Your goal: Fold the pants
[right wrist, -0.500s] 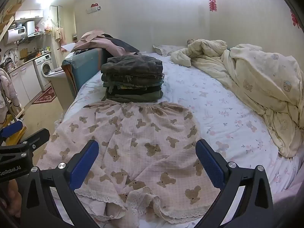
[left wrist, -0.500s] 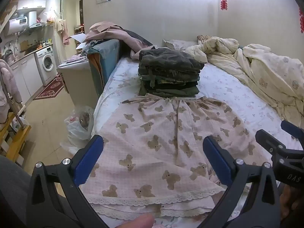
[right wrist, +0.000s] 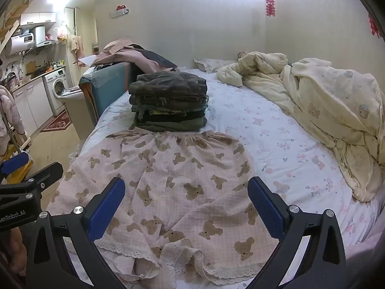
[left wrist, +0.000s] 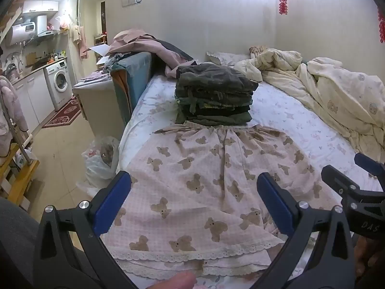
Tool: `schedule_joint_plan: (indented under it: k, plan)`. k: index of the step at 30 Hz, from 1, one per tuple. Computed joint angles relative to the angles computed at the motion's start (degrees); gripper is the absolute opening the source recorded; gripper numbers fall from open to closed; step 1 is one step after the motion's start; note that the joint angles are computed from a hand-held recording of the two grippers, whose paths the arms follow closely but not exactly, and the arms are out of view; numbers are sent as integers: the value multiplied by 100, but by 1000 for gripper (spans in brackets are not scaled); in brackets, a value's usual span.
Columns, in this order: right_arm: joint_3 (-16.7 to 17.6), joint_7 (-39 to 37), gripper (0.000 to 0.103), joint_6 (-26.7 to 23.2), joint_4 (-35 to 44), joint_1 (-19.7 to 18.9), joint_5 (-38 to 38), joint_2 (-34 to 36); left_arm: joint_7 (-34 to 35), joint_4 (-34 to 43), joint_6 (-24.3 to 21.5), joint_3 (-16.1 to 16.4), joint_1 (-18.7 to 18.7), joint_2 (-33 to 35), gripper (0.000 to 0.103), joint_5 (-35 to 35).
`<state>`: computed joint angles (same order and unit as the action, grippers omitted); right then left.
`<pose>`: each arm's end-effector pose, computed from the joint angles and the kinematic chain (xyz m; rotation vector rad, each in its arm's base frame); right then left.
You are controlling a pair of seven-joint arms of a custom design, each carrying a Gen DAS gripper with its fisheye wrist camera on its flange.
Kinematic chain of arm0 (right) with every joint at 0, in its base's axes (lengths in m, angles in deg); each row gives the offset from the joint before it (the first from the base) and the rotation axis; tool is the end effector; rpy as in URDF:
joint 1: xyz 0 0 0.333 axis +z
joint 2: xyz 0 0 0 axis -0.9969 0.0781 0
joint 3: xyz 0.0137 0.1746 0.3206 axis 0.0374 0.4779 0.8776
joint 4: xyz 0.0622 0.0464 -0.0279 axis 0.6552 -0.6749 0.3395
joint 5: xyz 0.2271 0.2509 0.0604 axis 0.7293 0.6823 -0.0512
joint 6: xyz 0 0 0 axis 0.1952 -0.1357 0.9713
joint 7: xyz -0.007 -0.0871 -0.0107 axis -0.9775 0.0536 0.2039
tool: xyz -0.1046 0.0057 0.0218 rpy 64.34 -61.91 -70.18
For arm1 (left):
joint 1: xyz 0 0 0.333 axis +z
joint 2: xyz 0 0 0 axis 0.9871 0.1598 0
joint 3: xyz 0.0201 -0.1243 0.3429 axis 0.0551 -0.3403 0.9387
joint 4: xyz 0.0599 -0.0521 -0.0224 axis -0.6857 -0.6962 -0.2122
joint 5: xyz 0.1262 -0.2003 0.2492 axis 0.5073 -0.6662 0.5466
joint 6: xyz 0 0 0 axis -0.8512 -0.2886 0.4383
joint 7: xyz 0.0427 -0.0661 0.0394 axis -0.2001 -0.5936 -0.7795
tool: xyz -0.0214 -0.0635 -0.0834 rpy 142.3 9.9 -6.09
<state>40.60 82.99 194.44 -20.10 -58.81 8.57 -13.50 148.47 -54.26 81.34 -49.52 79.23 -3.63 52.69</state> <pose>0.5965 0.2658 0.6143 -1.5261 1.7943 -0.9017 0.6473 -0.1343 0.6286 -1.4854 1.8751 -0.9392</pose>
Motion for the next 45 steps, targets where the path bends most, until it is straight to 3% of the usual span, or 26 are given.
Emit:
schedule_joint_plan:
  k: [7, 45]
  plan:
    - [-5, 55, 103, 63, -43, -2, -51, -6, -219, -56, 191, 105, -134, 14, 103, 270]
    - [-19, 84, 103, 115, -55, -12, -23, -14, -286, -48, 150, 61, -47, 0, 103, 261]
